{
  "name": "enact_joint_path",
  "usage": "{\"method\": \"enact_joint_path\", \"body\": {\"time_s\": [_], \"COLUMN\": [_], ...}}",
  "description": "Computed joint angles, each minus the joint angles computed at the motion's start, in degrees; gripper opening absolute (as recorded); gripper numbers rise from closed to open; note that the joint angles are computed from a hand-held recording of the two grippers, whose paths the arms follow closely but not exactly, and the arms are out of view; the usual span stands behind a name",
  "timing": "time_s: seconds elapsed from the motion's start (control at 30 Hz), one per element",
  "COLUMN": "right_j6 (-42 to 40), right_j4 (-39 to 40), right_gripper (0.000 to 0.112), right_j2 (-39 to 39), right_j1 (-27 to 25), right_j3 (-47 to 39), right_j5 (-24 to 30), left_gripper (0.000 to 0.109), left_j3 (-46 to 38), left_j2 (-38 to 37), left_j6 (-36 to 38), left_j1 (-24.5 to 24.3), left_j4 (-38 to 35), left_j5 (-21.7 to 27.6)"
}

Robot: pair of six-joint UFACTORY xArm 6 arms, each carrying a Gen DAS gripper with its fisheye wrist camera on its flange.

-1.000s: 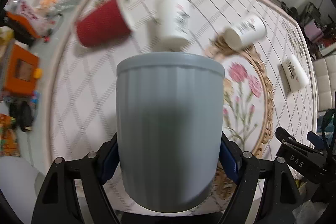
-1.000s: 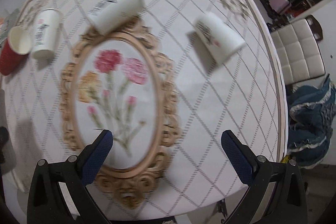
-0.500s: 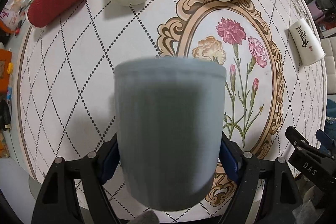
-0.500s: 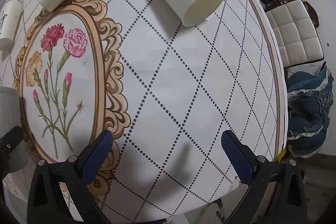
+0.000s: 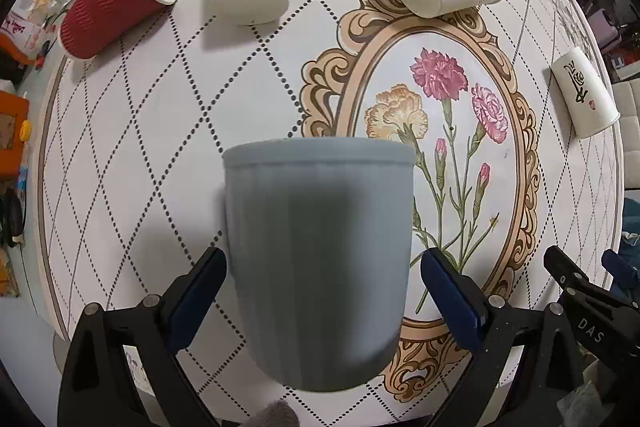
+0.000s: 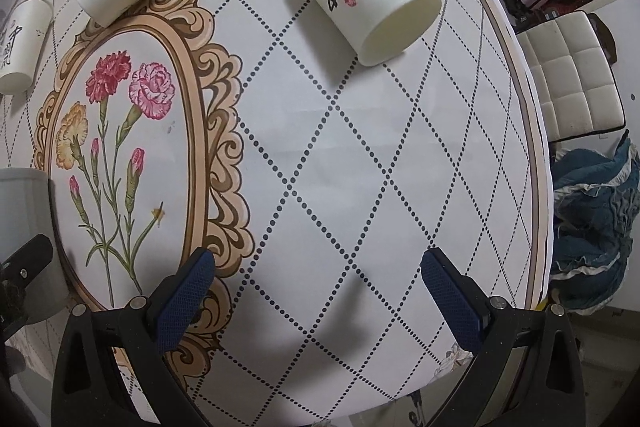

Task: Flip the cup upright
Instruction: 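Carry the mug upright with the left gripper toward the right gripper, then grasp the grey mug with the right gripper while the left gripper releases it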

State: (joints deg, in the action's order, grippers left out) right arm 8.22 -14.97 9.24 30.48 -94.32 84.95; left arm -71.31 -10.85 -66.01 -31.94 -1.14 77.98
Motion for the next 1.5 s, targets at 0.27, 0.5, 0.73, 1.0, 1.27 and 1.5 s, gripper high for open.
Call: {"method": "enact_joint_path", "body": {"time_s": [0.27,0.5,0.73,1.0,1.27,1.5], "right_j6": [-0.5,-0.6,-0.3,1.5,3.7,5.9], "right_j4": [1.2,3.1,5.9,8.9,12.8,16.1], "right_gripper": [0.103,0.103,0.103,0.103,0.103,0.100], "right_j2": [-1.9,-2.7,-1.1,3.5,12.2,21.0], "right_j1": [-0.8,-0.7,3.3,10.9,16.1,16.9], "right_j3": [1.4,0.8,-5.0,-14.4,-25.5,-34.9], "right_j5": [-0.5,-0.4,2.5,6.1,9.9,17.8], "left_gripper": [0.100,0.100,0.100,0.100,0.100,0.103], "left_j3": [-2.1,-3.6,4.9,14.2,18.9,22.8], "left_j2": [-4.4,-11.1,-19.2,-26.7,-31.0,-32.8], "left_j6": [-4.3,-10.3,-11.9,-11.1,-8.5,-4.4], "left_j1": [-1.7,-6.5,-5.9,-3.6,-0.3,2.7], "left_j4": [4.1,15.4,14.8,14.1,13.5,12.1], "left_j5": [4.6,22.0,27.2,25.9,24.3,20.7]}}
